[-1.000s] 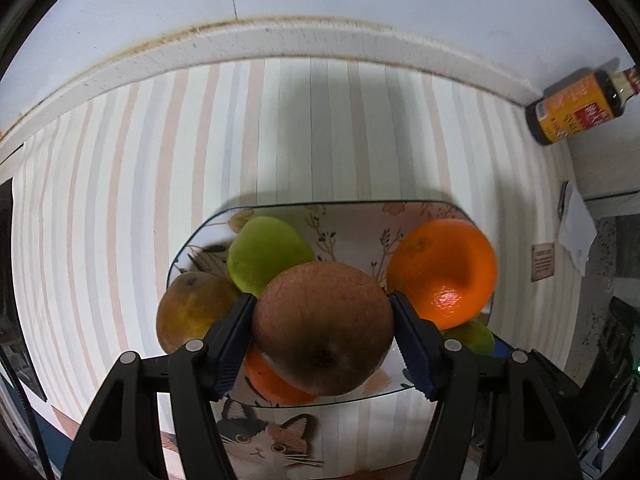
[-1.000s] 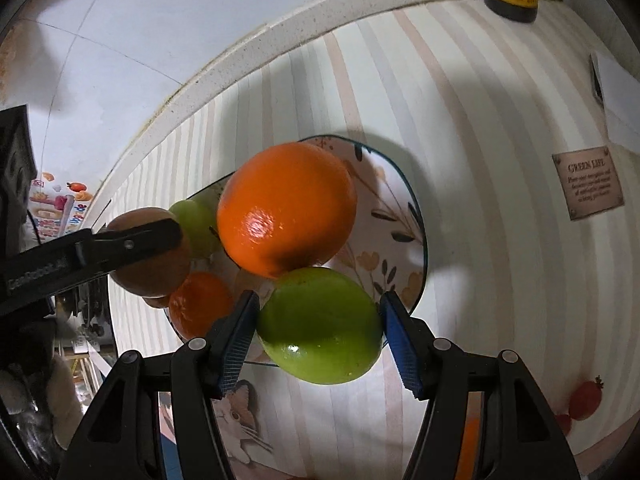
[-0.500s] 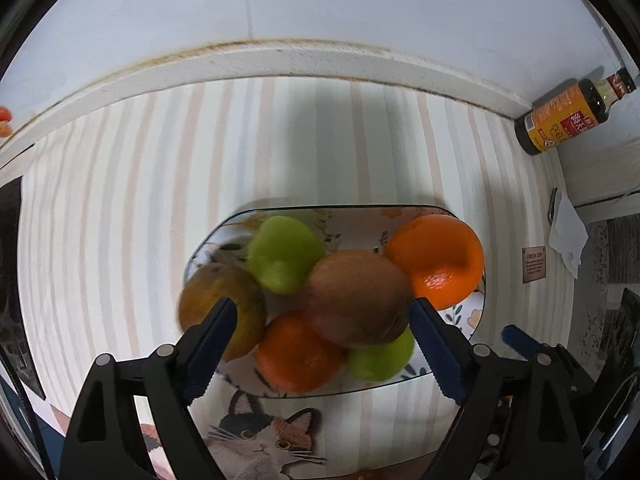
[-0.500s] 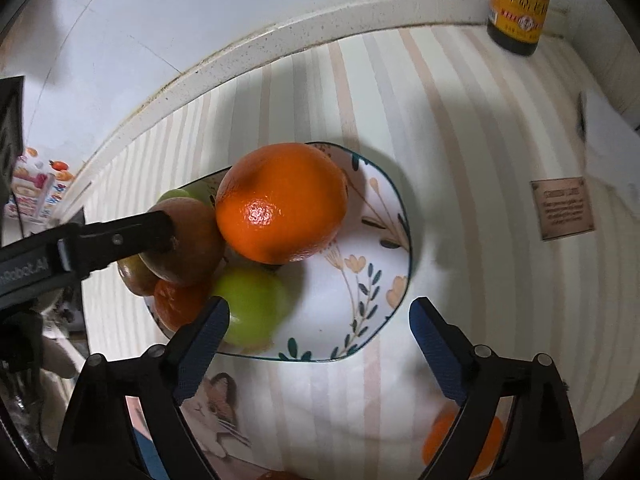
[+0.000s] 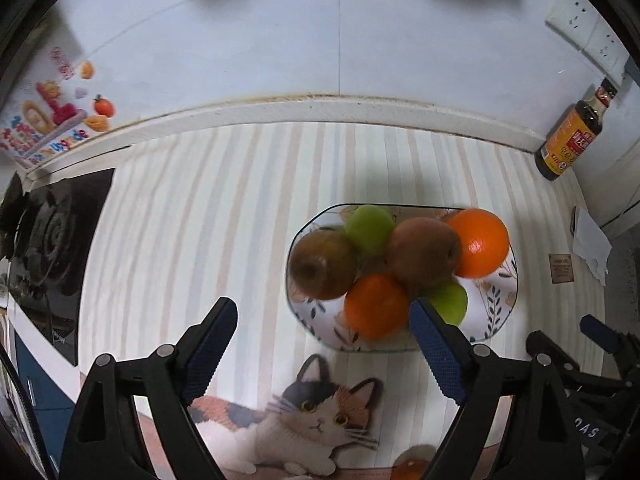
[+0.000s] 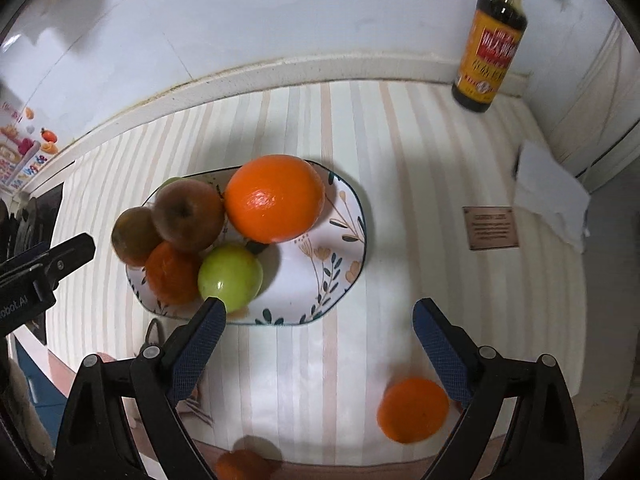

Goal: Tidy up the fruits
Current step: 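Lift both tools away from the plate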

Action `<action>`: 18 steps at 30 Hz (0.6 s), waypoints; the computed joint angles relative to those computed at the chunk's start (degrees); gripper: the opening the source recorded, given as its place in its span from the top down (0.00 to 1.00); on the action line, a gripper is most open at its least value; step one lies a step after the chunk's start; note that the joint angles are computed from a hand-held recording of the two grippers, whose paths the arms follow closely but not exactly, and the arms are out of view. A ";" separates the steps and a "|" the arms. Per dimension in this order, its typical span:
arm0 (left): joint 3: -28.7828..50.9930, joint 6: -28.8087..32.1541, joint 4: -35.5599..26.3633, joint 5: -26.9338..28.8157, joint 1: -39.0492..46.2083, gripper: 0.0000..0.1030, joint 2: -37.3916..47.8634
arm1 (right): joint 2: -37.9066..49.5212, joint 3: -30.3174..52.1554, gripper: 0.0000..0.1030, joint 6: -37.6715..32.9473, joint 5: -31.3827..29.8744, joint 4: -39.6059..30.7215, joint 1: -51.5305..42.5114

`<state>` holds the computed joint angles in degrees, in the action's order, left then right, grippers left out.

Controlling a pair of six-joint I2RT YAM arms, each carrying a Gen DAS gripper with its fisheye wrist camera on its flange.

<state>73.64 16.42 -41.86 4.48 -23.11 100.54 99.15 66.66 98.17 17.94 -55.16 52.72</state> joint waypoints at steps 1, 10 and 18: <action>-1.24 0.45 0.27 0.39 0.51 0.15 -1.48 | 0.21 1.66 0.06 1.27 0.80 -2.17 1.36; -9.28 3.74 -2.59 6.28 5.29 0.15 -15.81 | 3.70 16.30 0.06 9.95 6.12 -18.13 10.69; -10.56 8.67 -9.10 12.18 10.87 0.15 -26.38 | 9.86 32.43 0.06 20.21 9.68 -34.53 19.12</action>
<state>63.08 25.08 -50.96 16.66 -12.24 74.16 109.01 99.10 118.37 27.62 -89.70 71.84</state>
